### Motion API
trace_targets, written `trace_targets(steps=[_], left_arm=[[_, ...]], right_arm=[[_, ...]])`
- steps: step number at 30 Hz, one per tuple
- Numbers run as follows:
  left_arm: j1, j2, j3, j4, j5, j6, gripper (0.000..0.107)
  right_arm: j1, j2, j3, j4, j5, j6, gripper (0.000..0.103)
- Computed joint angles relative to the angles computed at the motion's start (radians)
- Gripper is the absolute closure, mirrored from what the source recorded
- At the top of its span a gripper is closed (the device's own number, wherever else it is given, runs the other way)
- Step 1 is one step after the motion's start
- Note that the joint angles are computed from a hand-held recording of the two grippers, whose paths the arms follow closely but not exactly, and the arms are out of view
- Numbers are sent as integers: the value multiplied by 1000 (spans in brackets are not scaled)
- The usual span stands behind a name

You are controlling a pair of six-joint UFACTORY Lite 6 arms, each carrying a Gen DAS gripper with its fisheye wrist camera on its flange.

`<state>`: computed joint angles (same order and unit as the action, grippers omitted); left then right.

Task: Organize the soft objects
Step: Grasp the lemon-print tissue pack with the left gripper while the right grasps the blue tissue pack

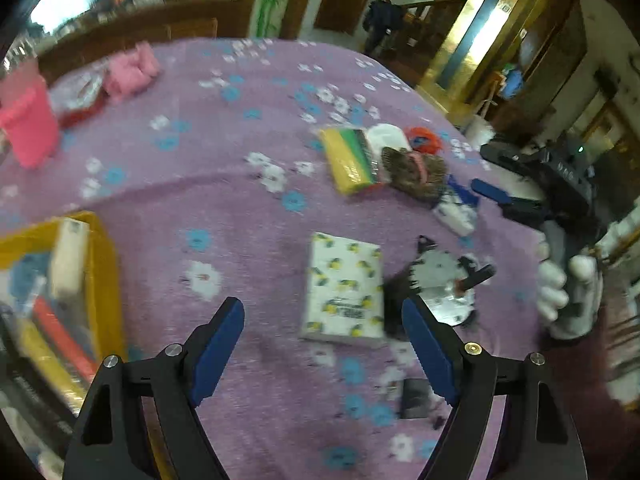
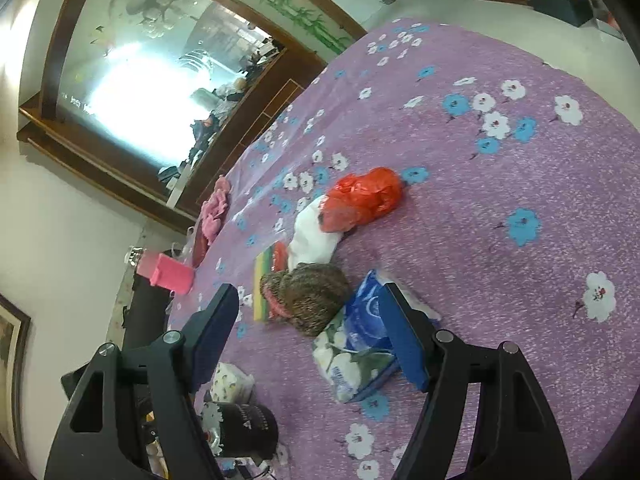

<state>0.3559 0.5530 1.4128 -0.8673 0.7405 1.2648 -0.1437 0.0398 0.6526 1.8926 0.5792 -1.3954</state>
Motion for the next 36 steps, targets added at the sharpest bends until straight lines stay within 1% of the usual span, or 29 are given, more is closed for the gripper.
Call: trace_targets(steps=[3, 4, 5, 7, 9, 12, 13, 14, 17, 19, 22, 26, 27, 28, 30, 34, 36], left_arm=[[-26, -9, -51, -54, -49, 45, 27], [-38, 4, -54, -88, -59, 66, 25], [-38, -7, -81, -134, -53, 108, 26], [-20, -44, -129, -159, -24, 150, 24], [-30, -34, -137, -189, -28, 171, 24], [-19, 9, -117, -220, -8, 181, 24], [-1, 3, -124, -228, -1, 198, 24], [12, -38, -161, -229, -4, 220, 25], [18, -141, -274, -246, -62, 341, 25], [-12, -207, -346, -236, -138, 384, 25], [-65, -213, -372, -232, -223, 404, 26], [-156, -147, -323, -270, -366, 392, 29], [-168, -122, -302, -272, -377, 383, 31], [-179, -90, -272, -238, -384, 333, 39], [-178, -40, -227, -153, -347, 226, 56], [-169, -104, -291, -155, -395, 207, 57], [-133, -143, -321, -110, -393, 155, 57]], right_arm=[[-2, 7, 1, 2, -11, 5, 31], [-2, 9, 2, 1, -12, 7, 31], [-3, 10, 2, 0, -13, 8, 31], [-9, 15, 5, -4, -10, 9, 31], [-15, 24, 8, -8, -6, 11, 31], [-21, 27, 7, -17, 2, 17, 31], [-22, 25, 7, -19, 4, 18, 31], [-21, 23, 7, -23, 5, 22, 31], [-14, 26, 13, -32, 2, 33, 31], [-8, 27, 15, -35, 0, 37, 31], [0, 24, 14, -32, -11, 36, 31], [-3, 22, 11, -21, -19, 33, 31], [-6, 19, 10, -20, -22, 32, 31], [-11, 15, 7, -19, -23, 32, 31], [-16, 11, 7, -22, -33, 36, 31], [-30, 13, 10, -39, -53, 64, 31], [-33, 13, 11, -50, -66, 79, 31]])
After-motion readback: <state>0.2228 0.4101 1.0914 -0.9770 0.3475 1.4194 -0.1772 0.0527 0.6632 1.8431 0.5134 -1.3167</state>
